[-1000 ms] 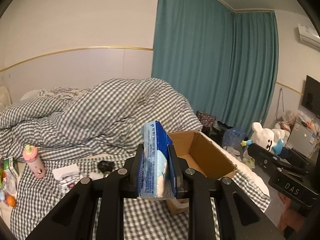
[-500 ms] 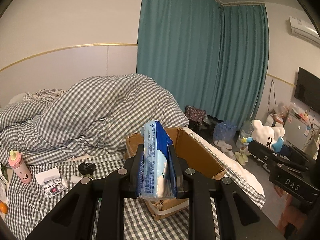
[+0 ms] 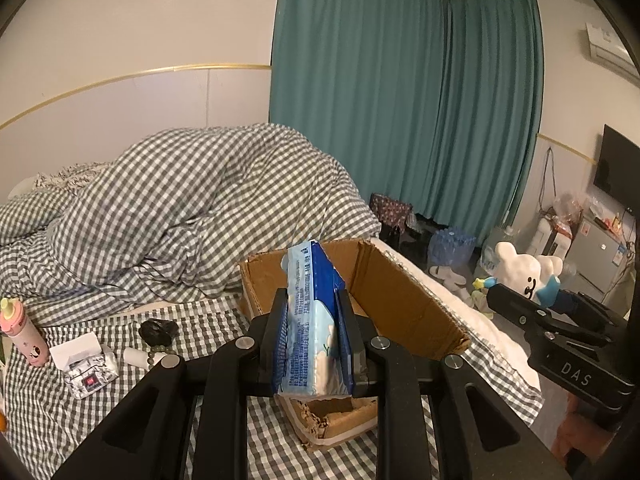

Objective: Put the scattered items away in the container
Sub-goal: 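Open the right gripper to drop the bear while the left gripper drops the blue tissue pack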

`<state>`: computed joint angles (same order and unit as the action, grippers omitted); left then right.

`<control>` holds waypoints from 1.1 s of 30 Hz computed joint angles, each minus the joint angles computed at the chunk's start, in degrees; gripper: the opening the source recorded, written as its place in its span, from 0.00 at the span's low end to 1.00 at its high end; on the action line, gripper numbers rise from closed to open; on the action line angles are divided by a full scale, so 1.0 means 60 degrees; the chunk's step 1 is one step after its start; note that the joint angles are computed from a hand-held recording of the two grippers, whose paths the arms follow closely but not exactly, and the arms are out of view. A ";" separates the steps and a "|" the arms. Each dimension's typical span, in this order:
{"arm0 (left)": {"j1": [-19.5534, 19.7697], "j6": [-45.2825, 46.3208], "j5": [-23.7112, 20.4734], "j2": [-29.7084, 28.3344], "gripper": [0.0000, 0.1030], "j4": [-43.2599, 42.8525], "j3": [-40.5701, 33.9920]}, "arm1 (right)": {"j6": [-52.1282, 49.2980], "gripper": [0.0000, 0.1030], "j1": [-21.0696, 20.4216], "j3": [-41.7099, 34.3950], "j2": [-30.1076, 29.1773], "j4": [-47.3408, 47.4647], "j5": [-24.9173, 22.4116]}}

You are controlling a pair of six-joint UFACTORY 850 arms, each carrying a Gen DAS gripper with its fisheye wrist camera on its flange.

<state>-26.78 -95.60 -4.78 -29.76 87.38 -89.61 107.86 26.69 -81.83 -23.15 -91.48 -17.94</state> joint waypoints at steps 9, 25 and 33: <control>0.0131 0.5157 0.0074 -0.0794 0.21 -0.5188 -0.0825 | -0.1878 0.63 -0.0040 -0.0816 -0.0830 0.1880 0.0200; 0.0238 1.1621 -0.0356 -0.1991 0.21 -1.1604 -0.2123 | -0.4660 0.63 -0.0361 -0.2020 -0.2178 0.4608 0.0517; 0.0188 1.3079 -0.0655 -0.2435 0.21 -1.2986 -0.2643 | -0.4433 0.64 -0.0498 -0.2112 -0.2380 0.4481 0.0483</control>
<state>-25.65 -17.13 -8.71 -44.37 9.47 -105.47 81.26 23.70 -94.50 -37.43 -64.60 -15.04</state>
